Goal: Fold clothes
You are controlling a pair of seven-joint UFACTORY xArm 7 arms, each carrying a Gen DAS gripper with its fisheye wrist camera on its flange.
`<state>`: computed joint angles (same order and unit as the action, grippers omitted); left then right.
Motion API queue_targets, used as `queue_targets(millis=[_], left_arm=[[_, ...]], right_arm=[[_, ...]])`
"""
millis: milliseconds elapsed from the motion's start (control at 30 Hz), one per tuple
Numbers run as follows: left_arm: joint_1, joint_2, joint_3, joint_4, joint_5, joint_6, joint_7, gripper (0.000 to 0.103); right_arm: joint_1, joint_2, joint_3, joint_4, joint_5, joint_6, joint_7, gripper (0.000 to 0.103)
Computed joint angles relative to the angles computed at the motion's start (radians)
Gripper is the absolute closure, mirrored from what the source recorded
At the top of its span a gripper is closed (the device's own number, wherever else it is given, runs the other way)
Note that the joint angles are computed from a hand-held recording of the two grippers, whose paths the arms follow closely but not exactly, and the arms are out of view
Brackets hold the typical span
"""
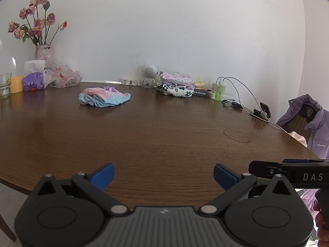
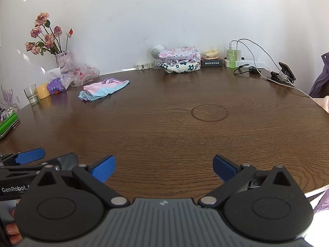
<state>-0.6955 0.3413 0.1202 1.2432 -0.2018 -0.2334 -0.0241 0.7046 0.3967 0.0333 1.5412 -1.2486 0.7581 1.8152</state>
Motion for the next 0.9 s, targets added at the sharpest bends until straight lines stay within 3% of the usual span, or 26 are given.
queue_targets(millis=[900], left_arm=[[0.021, 0.002, -0.025, -0.012, -0.011, -0.014, 0.011, 0.000]], right_arm=[[0.006, 0.007, -0.005, 0.003, -0.002, 0.003, 0.003, 0.000]])
